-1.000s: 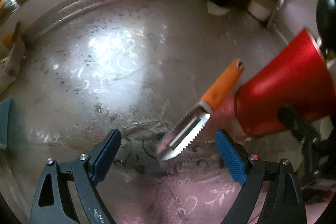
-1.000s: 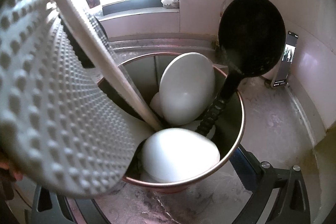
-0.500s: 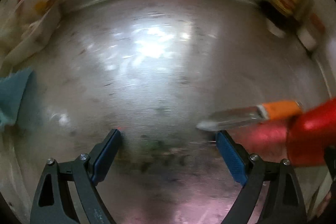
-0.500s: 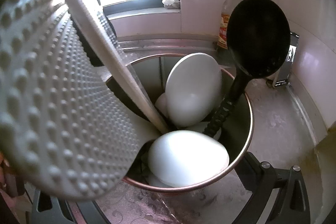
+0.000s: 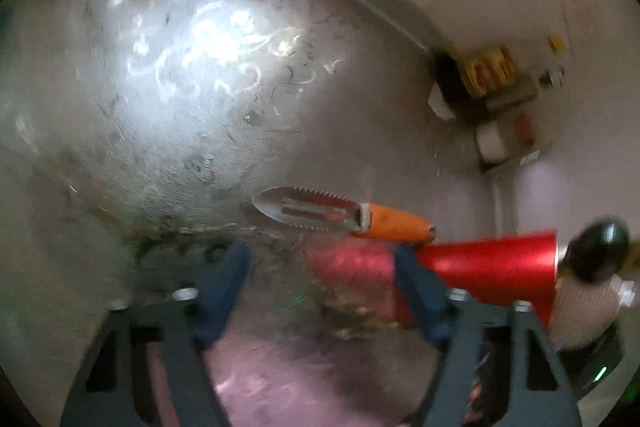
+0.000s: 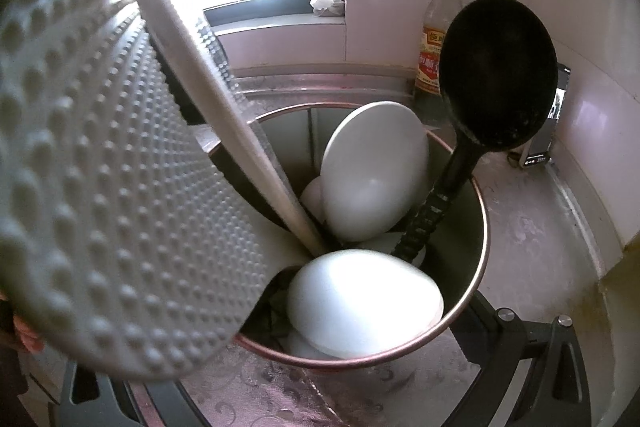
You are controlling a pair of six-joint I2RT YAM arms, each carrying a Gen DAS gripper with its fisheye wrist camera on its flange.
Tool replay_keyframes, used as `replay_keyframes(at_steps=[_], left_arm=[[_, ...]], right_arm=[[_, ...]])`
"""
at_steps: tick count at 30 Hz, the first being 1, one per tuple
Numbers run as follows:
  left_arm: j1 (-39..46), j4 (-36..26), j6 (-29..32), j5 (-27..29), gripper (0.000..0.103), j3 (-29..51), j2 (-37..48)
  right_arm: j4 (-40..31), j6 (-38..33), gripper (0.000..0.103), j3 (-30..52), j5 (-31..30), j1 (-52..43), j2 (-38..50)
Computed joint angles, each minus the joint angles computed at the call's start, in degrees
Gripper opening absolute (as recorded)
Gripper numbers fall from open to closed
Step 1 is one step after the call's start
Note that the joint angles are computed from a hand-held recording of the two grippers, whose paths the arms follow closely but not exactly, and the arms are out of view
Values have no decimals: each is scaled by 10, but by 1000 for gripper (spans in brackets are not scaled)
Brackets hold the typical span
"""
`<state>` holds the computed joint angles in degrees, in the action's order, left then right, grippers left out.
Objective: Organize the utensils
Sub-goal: 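Close the left tool on the orange-handled peeler, then lift the peeler upright and carry it over the red cup with the left tool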
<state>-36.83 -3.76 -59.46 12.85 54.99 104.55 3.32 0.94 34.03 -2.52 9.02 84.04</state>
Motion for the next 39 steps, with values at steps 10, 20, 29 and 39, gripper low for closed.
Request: replay_keyframes(at_steps=[10, 20, 29, 39], left_arm=[[31, 284, -230, 71, 27, -113, 38], [62, 239, -232, 61, 7, -83, 50], [170, 77, -111, 71, 7, -88, -24], [92, -92, -41, -4, 55, 44, -5]], right_arm=[[2, 0, 103, -2, -1, -2, 0], [2, -5, 103, 3, -6, 3, 5], [6, -9, 103, 0, -15, -2, 5], [17, -12, 103, -3, -28, -9, 8]])
